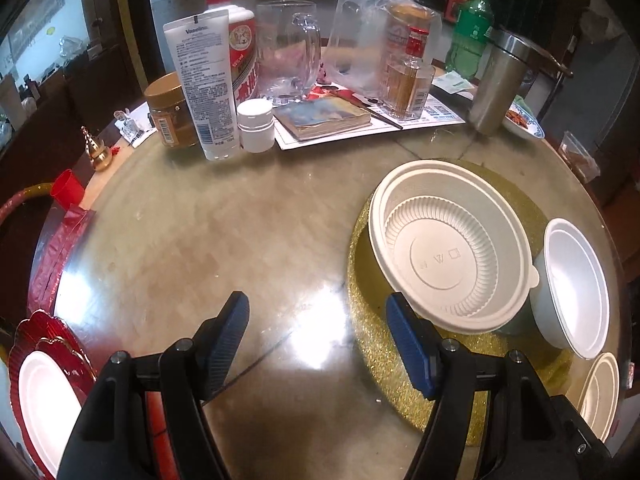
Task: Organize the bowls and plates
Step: 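Move both tools toward the large beige plastic bowl on the gold tray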
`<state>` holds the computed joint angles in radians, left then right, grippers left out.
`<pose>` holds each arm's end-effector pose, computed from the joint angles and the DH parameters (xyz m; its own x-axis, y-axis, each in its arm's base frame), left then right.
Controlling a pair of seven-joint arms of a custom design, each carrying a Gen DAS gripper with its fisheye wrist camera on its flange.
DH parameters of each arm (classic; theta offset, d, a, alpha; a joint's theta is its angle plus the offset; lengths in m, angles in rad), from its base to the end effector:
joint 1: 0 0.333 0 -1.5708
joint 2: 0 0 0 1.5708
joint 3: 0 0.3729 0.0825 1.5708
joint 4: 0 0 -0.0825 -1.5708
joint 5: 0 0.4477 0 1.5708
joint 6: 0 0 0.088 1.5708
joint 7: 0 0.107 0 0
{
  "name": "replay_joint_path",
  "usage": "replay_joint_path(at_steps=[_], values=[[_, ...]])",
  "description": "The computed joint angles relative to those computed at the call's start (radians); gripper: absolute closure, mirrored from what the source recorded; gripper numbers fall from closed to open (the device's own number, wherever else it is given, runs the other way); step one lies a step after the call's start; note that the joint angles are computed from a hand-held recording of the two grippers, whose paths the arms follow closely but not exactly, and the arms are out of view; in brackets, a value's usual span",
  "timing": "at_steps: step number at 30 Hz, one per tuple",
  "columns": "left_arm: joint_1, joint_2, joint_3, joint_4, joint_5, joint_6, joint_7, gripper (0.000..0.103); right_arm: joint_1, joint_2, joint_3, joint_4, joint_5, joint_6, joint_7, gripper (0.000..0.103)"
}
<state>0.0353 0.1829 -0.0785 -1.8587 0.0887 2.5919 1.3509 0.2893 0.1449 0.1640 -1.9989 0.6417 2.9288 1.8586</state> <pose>0.7156 -0.0292 0.5103 0.1049 -0.9932 0.0505 -0.8444 -0.1158 -0.5230 0.6365 0.2623 0.4930 -0.1765 -0.7379 -0.6515 -0.7837 0.5058 -0.3606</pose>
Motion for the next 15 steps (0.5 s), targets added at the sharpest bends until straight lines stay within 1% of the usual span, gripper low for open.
replay_joint_path(at_steps=[6, 9, 15], values=[[-0.007, 0.023, 0.0, 0.025, 0.008, -0.01, -0.008, 0.032, -0.016, 0.026, 0.009, 0.039, 0.049, -0.014, -0.024, 0.038], [-0.006, 0.029, -0.002, 0.026, 0.001, 0.011, -0.008, 0.032, -0.029, 0.044, 0.019, 0.066, 0.093, -0.023, -0.046, 0.038], [-0.016, 0.042, 0.005, 0.025, 0.024, 0.056, -0.038, 0.032, -0.028, 0.077, 0.013, 0.111, 0.075, -0.037, 0.002, 0.038]])
